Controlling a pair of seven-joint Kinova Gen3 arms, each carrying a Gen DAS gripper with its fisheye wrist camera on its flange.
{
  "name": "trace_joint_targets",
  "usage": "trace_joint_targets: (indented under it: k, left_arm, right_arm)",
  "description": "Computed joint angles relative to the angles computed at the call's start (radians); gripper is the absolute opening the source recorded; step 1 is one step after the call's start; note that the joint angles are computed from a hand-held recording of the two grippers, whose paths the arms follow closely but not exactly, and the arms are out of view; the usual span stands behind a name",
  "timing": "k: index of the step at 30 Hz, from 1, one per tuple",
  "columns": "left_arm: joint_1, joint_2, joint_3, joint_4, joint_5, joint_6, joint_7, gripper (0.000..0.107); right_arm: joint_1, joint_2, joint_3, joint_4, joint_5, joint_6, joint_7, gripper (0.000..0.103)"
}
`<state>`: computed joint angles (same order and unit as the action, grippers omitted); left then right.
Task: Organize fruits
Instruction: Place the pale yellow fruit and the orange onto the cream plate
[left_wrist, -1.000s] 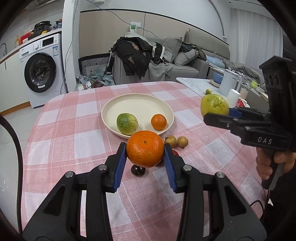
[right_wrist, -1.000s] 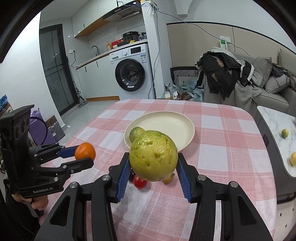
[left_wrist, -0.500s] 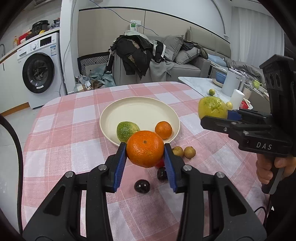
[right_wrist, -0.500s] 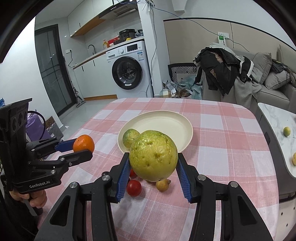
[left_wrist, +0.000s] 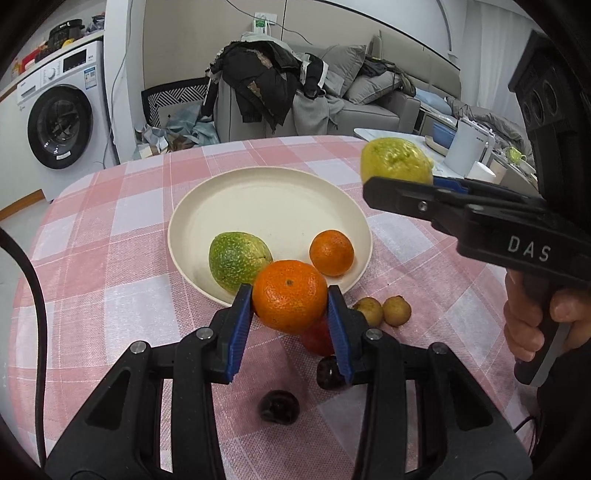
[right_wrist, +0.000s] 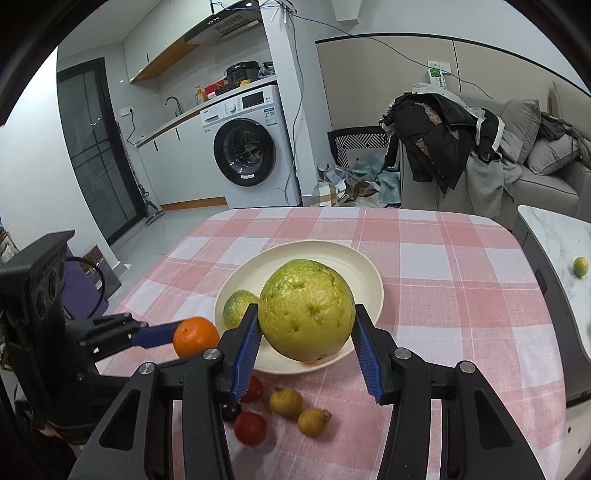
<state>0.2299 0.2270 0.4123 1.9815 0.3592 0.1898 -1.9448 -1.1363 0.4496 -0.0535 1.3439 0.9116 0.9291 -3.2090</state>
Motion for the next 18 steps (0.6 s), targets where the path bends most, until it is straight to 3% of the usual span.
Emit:
trace_joint_targets:
  k: [4, 12, 18]
  left_arm:
    - [0.089, 0.046, -0.081, -0.050, -0.074, 0.027, 0.062, 0.037]
    - [0.071, 0.116, -0.059, -0.120, -0.097, 0.070, 0.072, 0.037]
    - [0.097, 0.160, -0.096, -0.164, -0.122, 0.085, 0.106, 0.037]
  right_arm:
    - [0.037, 0.026, 0.000, -0.031, -0.037, -0.025, 0.051, 0.050]
    - [0.098, 0.058, 0.018, -0.048, -0.154, -0.085, 0.135, 0.050]
    - [0.115, 0.069, 0.044, -0.034, -0.218, -0.130, 0.147, 0.050]
